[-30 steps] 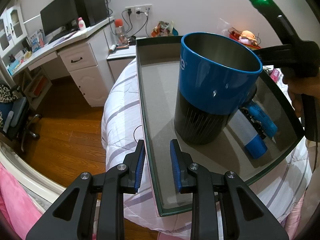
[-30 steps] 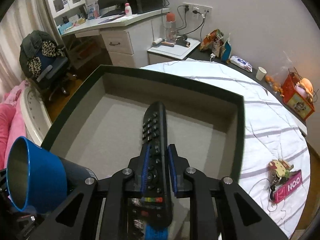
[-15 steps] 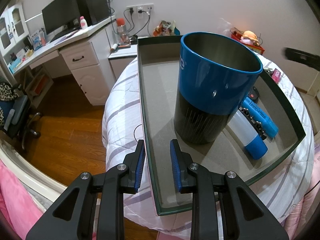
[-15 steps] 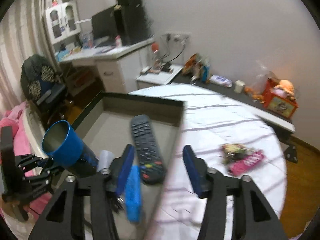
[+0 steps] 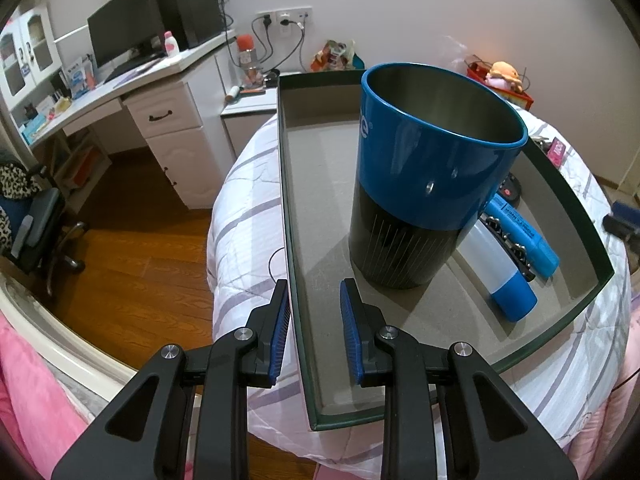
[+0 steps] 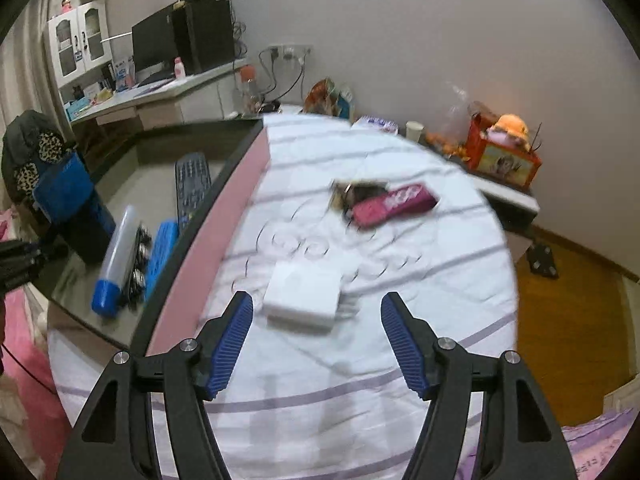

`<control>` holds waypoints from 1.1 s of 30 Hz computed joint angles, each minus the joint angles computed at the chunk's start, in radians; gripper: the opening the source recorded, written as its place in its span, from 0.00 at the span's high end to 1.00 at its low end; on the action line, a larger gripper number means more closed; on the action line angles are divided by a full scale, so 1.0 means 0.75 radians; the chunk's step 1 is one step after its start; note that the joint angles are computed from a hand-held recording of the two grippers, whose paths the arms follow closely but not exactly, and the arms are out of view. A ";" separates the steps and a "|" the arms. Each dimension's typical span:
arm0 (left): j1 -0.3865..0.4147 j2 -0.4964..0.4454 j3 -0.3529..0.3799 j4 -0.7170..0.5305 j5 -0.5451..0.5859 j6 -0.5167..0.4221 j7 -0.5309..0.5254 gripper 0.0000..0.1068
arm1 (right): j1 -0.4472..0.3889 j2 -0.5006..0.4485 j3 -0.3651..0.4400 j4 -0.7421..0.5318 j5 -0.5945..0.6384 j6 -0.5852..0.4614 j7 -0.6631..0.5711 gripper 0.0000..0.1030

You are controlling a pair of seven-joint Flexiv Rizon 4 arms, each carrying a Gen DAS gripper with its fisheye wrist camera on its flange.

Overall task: Organize rigid objects
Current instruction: 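Grasp the white charger with the right tool, then carry the white charger over the box with the right tool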

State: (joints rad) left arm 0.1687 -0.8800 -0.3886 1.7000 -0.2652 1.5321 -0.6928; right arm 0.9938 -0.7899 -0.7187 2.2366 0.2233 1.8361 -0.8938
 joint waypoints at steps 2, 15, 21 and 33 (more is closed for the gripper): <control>-0.005 0.002 0.005 -0.001 0.000 0.000 -0.005 0.77 | -0.026 -0.030 0.037 -0.011 0.005 0.021 0.011 0.34; -0.008 0.004 0.009 -0.002 0.001 -0.003 -0.008 0.77 | -0.026 -0.158 0.030 -0.097 0.051 0.021 0.066 0.34; -0.009 0.003 0.010 -0.003 0.002 -0.003 -0.009 0.77 | -0.026 -0.175 0.013 -0.099 0.037 -0.001 0.108 0.34; -0.004 0.002 0.007 -0.005 0.005 -0.003 -0.002 0.77 | 0.009 -0.170 -0.014 -0.065 0.032 0.011 0.108 0.47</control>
State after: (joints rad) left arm 0.1658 -0.8784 -0.3834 1.6960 -0.2615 1.5301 -0.6947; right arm 1.0007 -0.9177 -0.7295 2.1879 0.2470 1.8444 -0.8126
